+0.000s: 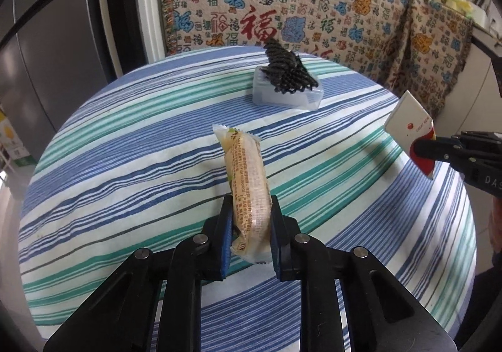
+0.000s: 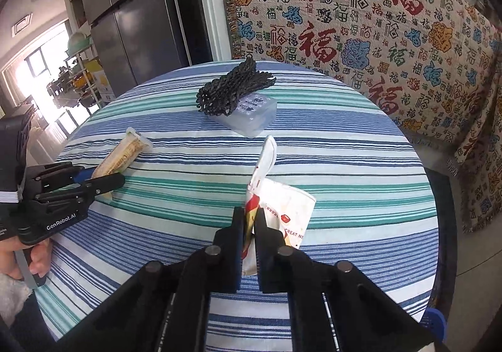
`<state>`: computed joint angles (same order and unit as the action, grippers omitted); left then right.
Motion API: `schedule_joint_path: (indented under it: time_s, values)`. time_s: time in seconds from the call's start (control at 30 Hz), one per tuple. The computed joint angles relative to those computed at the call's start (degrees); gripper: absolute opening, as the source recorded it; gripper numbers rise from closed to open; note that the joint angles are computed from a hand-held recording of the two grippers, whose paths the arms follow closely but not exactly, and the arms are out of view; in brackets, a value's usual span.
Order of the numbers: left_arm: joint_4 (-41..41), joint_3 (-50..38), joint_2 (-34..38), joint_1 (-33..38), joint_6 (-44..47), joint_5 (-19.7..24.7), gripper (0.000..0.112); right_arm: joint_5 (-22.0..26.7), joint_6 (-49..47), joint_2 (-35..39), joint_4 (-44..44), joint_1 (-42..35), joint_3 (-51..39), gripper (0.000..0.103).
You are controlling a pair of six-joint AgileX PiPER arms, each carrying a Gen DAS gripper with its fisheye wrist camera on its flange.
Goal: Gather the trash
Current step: 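Carry the roll and wrapper over the blue wastebasket and open both tools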
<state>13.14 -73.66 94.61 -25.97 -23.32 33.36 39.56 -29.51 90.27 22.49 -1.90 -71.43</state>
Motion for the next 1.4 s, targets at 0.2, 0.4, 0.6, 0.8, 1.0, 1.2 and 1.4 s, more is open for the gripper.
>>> schedule_joint_path:
  time_s: [0.2, 0.4, 0.6, 0.8, 1.0, 1.2, 1.4]
  values:
    - [-7.08, -2.88, -0.48, -2.04, 5.41, 0.88, 0.019, 4.11, -2.39, -3.80, 3.70, -4.16, 0.70, 0.006]
    - [-8.49, -7.13, 1.17, -5.93, 5.92, 2.88, 0.019, 8.44, -5.19, -7.99, 7.39, -10.57, 1.91, 0.006]
    - [-7.74, -11.79, 3.65, -10.98, 4.76, 5.05, 0.019, 12.57, -9.27, -12.25, 10.84, -19.35, 4.49, 0.006]
    - [-7.30, -18.13, 7.43, -16.50, 4.60, 8.04, 0.019, 17.08, -14.91, -14.77, 14.33, -30.30, 5.99, 0.006]
    - [-9.35, -27.87, 13.35, -22.20, 4.65, 10.87, 0.019, 23.16, -21.03, -14.43, 18.57, -44.86, 4.22, 0.006]
    - [-11.75, -43.54, 22.77, -27.30, 6.20, 16.75, 0.019, 27.39, -25.47, -10.14, 21.30, -57.85, 0.79, 0.006]
    - [-12.86, -65.29, 35.00, -31.39, 6.46, 26.45, 0.019, 29.29, -27.27, -5.59, 21.67, -65.09, -2.84, 0.006]
